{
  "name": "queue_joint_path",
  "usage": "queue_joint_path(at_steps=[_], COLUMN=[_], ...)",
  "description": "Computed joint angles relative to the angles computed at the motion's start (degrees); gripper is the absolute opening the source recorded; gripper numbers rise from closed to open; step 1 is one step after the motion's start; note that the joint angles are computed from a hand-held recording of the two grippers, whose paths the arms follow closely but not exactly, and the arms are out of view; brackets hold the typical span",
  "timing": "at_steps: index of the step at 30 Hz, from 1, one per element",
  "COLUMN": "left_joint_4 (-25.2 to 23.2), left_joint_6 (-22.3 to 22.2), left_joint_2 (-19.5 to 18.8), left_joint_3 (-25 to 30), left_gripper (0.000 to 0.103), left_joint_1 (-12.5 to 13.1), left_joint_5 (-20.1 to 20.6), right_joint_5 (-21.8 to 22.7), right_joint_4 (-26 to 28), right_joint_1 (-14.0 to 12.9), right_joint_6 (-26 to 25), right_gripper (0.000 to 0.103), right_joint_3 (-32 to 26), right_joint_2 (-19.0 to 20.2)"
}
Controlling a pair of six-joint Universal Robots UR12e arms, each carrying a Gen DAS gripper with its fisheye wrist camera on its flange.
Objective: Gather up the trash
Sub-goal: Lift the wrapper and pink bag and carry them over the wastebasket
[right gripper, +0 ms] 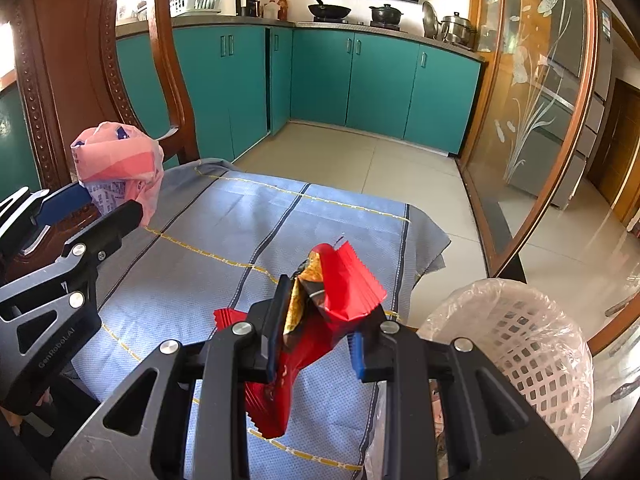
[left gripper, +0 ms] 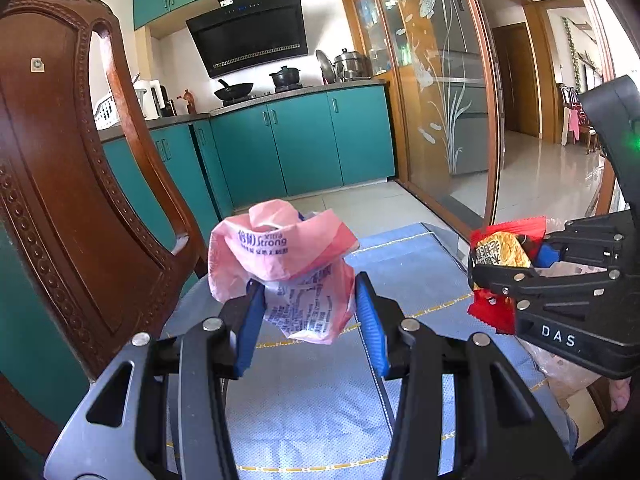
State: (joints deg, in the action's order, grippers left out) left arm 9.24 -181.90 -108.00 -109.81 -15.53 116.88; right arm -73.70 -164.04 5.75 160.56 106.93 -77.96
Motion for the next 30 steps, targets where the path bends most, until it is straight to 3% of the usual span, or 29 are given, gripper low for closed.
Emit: queue_joint_path(at_steps=[30], left_joint_4=[0.0], left_joint_6=[-0.2], left_joint_2=[0.2], left_joint_3=[-0.3], left_gripper=[0.046], left_joint_1=[-0.3], left_joint_5=[0.8], right_joint_5=[-0.1], right_joint_4=[0.3], right_joint_1=[0.4], right_joint_6=[-0.7], right_gripper=[0.027], right_joint_3=[0.1], right_joint_2=[0.0])
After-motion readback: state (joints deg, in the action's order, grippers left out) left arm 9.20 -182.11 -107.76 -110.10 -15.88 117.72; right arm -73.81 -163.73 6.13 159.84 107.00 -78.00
